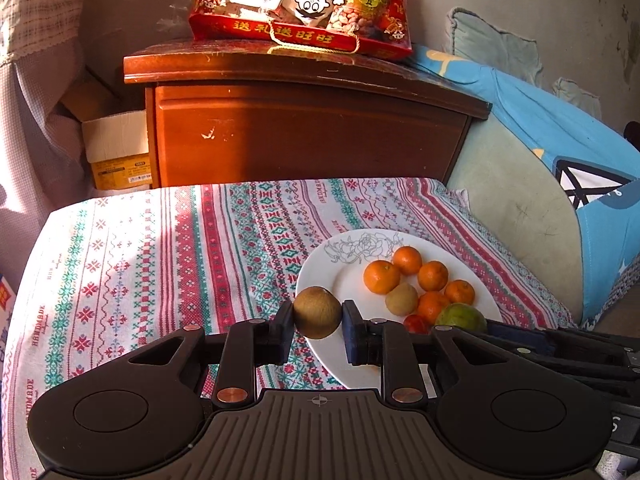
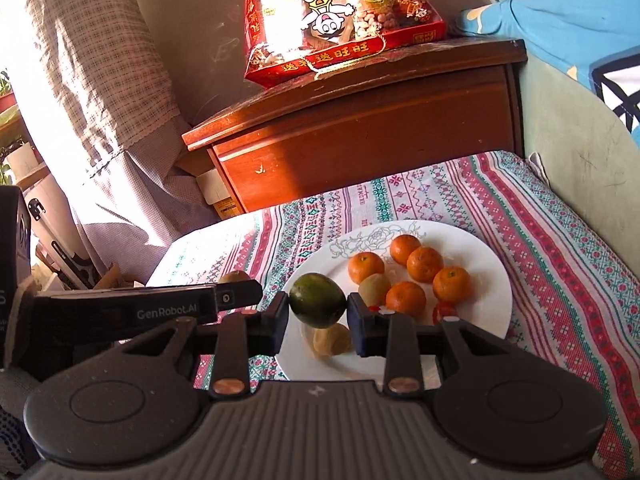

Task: Organize fruits
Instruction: 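Carry the kiwi and lime onto the white plate and open both tools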

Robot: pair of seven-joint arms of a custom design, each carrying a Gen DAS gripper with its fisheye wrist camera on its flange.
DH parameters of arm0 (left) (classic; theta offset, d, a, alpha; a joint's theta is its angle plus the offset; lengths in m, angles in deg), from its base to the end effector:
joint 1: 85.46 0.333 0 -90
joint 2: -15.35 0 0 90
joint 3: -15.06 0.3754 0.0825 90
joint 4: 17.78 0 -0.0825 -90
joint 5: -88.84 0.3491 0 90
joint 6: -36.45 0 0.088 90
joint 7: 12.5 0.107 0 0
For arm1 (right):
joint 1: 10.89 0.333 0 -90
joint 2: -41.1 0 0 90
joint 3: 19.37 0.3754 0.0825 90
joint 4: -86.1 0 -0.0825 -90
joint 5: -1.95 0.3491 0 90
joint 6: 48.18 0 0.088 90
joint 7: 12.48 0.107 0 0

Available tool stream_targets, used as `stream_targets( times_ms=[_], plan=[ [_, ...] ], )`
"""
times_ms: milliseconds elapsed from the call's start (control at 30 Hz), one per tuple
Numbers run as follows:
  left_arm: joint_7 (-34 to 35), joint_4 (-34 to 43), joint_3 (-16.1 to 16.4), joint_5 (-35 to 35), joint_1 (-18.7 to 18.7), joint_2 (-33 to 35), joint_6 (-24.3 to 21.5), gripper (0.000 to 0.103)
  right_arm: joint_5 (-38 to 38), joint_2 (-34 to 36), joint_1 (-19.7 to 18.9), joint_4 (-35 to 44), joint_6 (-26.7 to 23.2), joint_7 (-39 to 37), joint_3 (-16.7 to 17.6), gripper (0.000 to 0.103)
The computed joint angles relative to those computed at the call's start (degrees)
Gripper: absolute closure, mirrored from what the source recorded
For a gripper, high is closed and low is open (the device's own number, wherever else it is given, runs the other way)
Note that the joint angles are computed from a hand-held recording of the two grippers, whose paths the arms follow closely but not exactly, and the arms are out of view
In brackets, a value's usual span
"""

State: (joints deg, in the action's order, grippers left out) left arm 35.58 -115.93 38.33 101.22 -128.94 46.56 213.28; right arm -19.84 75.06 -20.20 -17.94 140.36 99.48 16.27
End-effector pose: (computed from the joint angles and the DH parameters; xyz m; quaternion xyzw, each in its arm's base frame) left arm 0.6432 -0.3264 0.4648 -0.6447 0.6324 -0.3647 0.2267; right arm 0.6509 0.2521 0.4595 -0.6808 0.5450 -0.1162 0.4755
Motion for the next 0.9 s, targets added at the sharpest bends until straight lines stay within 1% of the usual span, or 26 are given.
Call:
stream_targets(
  times_ms=[33, 67, 100, 167, 233, 300, 400, 500, 600, 667, 700, 767, 800, 900],
  plan=[
    [0.2, 0.7, -0.7, -0.2, 0.6, 0.3, -0.4, 0.081, -0.1, 0.3, 0.3, 0.7, -0.3, -0.3, -0.2, 0.071],
    [0.5, 1.4, -1.4, -0.4, 1.2, 0.6, -0.9, 0.081, 0.0, 0.2, 1.7, 1.2, -0.4, -0.4, -1.8, 0.071],
    [0.6, 2.1, -2.4, -0.8, 2.0, 0.9, -1.3, 0.081, 0.1, 0.4, 2.4, 1.6, -0.6, -0.7, -2.5, 0.071],
    [0.3, 3.0, -4.2, -1.7, 3.6, 1.3, -1.4, 0.081, 0.5, 1.0, 2.6, 2.1, -1.2, -1.3, -2.6, 0.071],
    [0.2, 4.0, -5.2, -2.3, 4.7, 1.9, -1.5, 0.081, 0.9, 1.6, 2.6, 2.6, -1.9, -2.2, -2.3, 0.071],
    [0.5, 5.3, -6.8, -3.3, 6.2, 2.6, -2.1, 0.081, 1.7, 1.9, 3.4, 3.0, -2.4, -2.9, -3.1, 0.071],
    [1.3, 7.0, -10.4, -5.1, 9.0, 3.5, -3.0, 0.081, 3.2, 2.8, 3.6, 3.9, -2.9, -3.9, -3.1, 0.071],
    [2.4, 8.6, -12.7, -6.0, 10.7, 4.4, -4.1, 0.080, 4.3, 3.0, 4.5, 4.3, -2.9, -4.6, -4.1, 0.071],
    [3.2, 10.5, -15.1, -7.4, 12.7, 5.5, -5.7, 0.080, 5.1, 3.6, 4.3, 4.8, -2.9, -5.0, -3.7, 0.068],
    [3.4, 10.8, -15.4, -7.5, 12.9, 5.7, -5.4, 0.080, 5.6, 3.5, 4.5, 4.8, -2.8, -5.1, -4.0, 0.068],
    [3.0, 11.3, -15.0, -7.6, 12.6, 5.8, -6.1, 0.078, 5.7, 3.5, 4.5, 4.9, -3.0, -5.2, -3.9, 0.068],
    [2.9, 11.7, -15.2, -7.5, 12.7, 5.9, -6.4, 0.078, 5.9, 3.2, 4.4, 4.9, -3.4, -5.5, -3.7, 0.068],
    [2.5, 11.7, -14.7, -7.2, 12.3, 5.8, -6.6, 0.078, 6.0, 3.0, 4.4, 4.9, -3.8, -5.7, -3.7, 0.068],
    [1.6, 12.0, -13.6, -5.9, 11.5, 5.5, -7.9, 0.075, 7.0, 1.4, 5.8, 4.9, -5.5, -6.5, -5.5, 0.067]
  ],
)
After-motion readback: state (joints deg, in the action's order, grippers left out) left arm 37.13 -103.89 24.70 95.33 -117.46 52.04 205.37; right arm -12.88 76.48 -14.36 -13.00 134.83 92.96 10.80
